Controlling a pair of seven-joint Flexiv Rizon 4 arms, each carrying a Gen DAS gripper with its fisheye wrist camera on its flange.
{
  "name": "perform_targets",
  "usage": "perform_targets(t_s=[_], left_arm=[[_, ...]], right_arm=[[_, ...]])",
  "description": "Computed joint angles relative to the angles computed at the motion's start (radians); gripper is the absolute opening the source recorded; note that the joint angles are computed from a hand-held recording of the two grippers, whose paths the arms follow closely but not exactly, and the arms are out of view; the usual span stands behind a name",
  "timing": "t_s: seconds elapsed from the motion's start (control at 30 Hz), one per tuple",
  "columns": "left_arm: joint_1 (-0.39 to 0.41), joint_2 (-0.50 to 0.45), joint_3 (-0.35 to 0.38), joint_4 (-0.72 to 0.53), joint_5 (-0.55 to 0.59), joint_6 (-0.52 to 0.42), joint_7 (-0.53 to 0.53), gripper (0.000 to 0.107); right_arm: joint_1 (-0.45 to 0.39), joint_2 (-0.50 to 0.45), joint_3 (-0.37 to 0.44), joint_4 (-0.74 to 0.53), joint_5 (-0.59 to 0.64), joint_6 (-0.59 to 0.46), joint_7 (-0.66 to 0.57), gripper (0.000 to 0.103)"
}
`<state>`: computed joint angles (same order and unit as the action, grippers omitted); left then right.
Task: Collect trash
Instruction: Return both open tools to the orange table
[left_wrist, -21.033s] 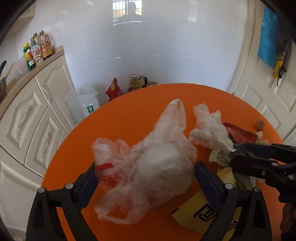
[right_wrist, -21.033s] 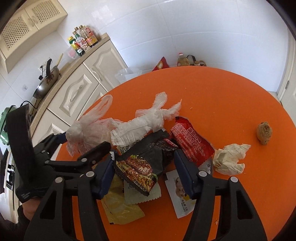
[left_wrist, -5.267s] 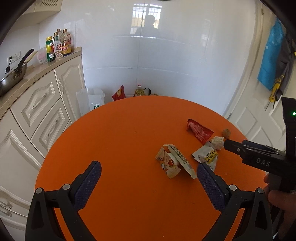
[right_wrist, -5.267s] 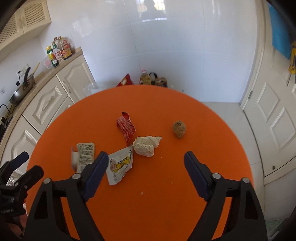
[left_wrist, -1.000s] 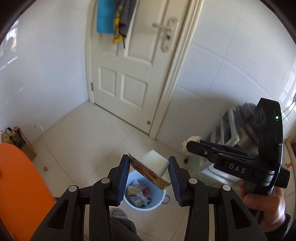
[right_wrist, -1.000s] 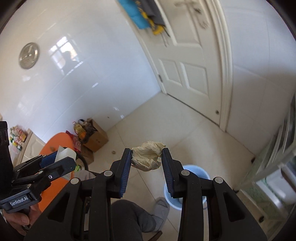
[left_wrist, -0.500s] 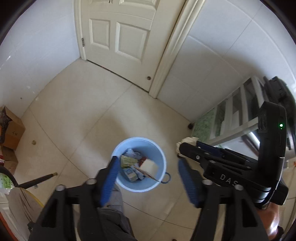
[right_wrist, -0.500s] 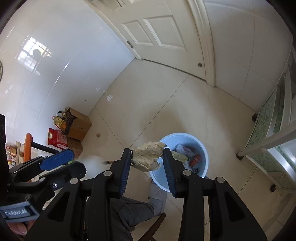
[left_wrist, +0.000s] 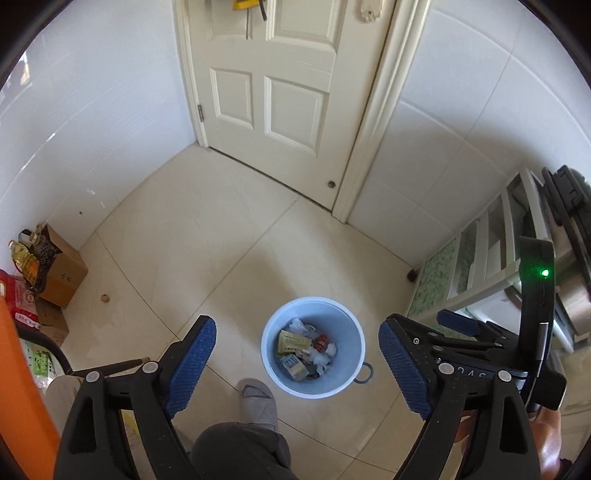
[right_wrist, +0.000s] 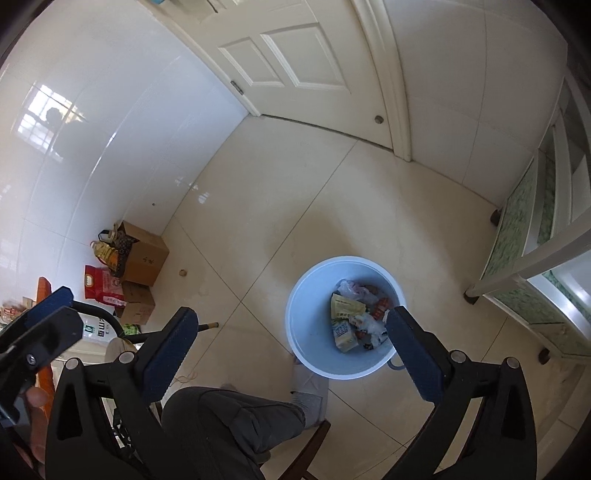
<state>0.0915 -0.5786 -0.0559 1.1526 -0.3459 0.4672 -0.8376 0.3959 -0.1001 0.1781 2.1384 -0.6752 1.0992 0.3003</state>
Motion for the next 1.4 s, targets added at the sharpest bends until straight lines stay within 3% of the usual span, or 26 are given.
perform_targets(t_s=[0.3,0.67,1.07,1.4], left_arm=[[0.097,0.215,0.019,0.237,-0.178,0.12,0.099,0.087],[0.207,0.428,0.125,0.442,-0.453,0.191,0.258,0.094],[0.349,0.575,0.296,0.574,-0.634,0.201,0.348,0.097],[0.458,0.667,0.409,0.683,-0.682,0.252,0.417,0.101]], right_arm=[[0.051,0.031,0.033,-0.118,-0.11,-0.148,0.043,0.103],[0.191,-0.069,0.034,-0.412,-0.249,-0.307,-0.065,0.103],[0.417,-0.304,-0.054,-0.84,-0.325,-0.373,-0.334,0.103],[0.563,-0.595,-0.146,-1.298,-0.19,-0.376,-0.643,0.103]])
